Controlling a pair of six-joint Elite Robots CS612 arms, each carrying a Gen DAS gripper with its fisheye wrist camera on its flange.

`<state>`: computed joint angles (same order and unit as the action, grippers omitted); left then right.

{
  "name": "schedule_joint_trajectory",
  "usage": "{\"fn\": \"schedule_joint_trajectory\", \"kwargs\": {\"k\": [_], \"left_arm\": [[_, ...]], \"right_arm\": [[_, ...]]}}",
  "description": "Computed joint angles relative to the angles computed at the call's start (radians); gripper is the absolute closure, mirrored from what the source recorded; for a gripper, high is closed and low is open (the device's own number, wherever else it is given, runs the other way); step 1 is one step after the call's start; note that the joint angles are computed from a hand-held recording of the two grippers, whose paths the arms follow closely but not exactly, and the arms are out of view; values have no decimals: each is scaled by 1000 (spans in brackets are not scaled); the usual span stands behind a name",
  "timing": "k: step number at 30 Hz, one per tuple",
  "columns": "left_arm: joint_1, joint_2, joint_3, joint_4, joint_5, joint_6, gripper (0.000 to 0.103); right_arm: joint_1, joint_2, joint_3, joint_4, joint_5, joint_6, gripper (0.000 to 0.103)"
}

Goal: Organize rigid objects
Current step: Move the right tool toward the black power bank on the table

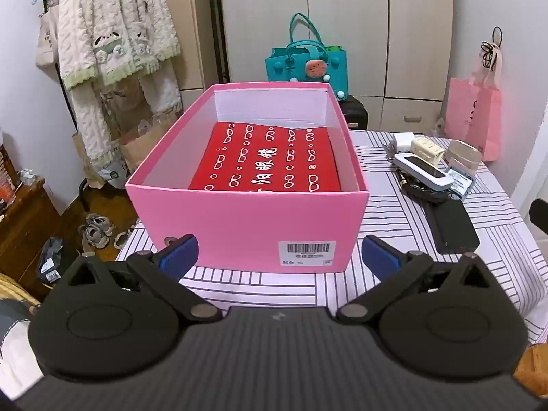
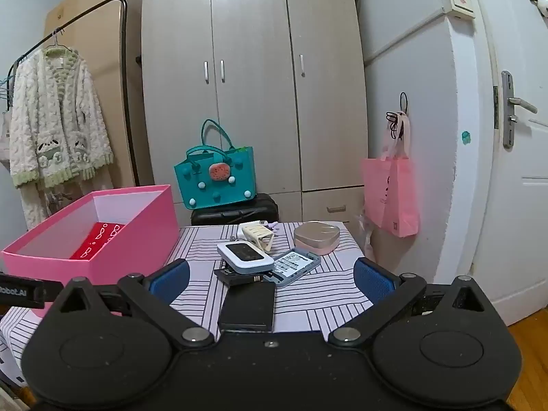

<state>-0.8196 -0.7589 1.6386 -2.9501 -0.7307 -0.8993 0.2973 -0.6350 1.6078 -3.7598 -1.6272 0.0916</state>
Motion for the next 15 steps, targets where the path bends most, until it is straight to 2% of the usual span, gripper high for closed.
{"fn": "schedule_joint_trajectory", "kwargs": {"k": [8, 15], "left_arm": [[2, 6, -25, 3, -15, 29, 0], [3, 31, -43, -11, -16, 65, 0]], "right_arm": [[-1, 5, -3, -15, -6, -2, 0], [-4, 10, 5, -31, 5, -2, 0]]}}
